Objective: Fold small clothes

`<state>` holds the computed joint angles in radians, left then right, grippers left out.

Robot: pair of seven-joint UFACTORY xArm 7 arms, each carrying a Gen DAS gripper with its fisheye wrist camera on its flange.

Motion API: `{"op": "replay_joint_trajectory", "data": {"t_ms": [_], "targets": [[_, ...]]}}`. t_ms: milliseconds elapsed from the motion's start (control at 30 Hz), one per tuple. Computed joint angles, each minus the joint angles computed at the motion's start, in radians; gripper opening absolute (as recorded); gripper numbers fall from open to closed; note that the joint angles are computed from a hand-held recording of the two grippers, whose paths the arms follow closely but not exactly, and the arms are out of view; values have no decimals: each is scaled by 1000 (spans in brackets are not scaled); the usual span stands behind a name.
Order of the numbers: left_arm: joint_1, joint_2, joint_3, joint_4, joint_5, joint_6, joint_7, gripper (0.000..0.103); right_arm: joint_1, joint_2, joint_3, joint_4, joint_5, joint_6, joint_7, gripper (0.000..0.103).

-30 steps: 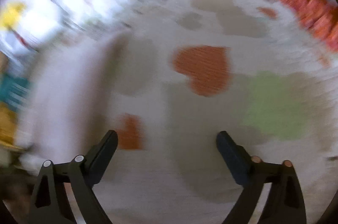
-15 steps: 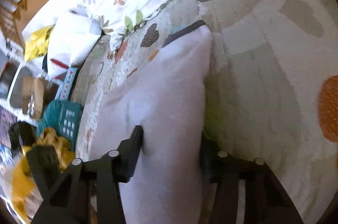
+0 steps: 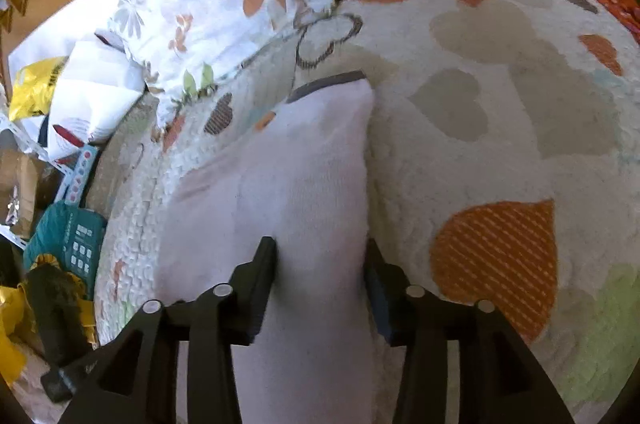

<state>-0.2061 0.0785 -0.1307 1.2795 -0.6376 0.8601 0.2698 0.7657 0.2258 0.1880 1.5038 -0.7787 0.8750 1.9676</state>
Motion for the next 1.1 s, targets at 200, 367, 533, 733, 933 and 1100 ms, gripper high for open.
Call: {"op": "replay_joint_trajectory", "data": {"t_ms": [200,367,533,733,933,1100], "targets": [[45,4,24,-9,-100,67,-3,61,125,65,29,163,-83,211,-84,47],[66,-38,35,-55,-161,83,34,61,197,145,20,228,-33,281,-144,44],[45,-135,34,-161,99,-97,-77,60,242,150,12,204,24,292,-115,44],[37,-249,72,-281,153,-168,-28,60,307,177,8,252,28,368,-103,45],[-24,-419,103,-446,170,-206,43,66,315,149,17,185,58,286,-5,47],[-85,-414,142,-419,61,-190,135,75,340,76,16,119,-63,314,134,48]]}}
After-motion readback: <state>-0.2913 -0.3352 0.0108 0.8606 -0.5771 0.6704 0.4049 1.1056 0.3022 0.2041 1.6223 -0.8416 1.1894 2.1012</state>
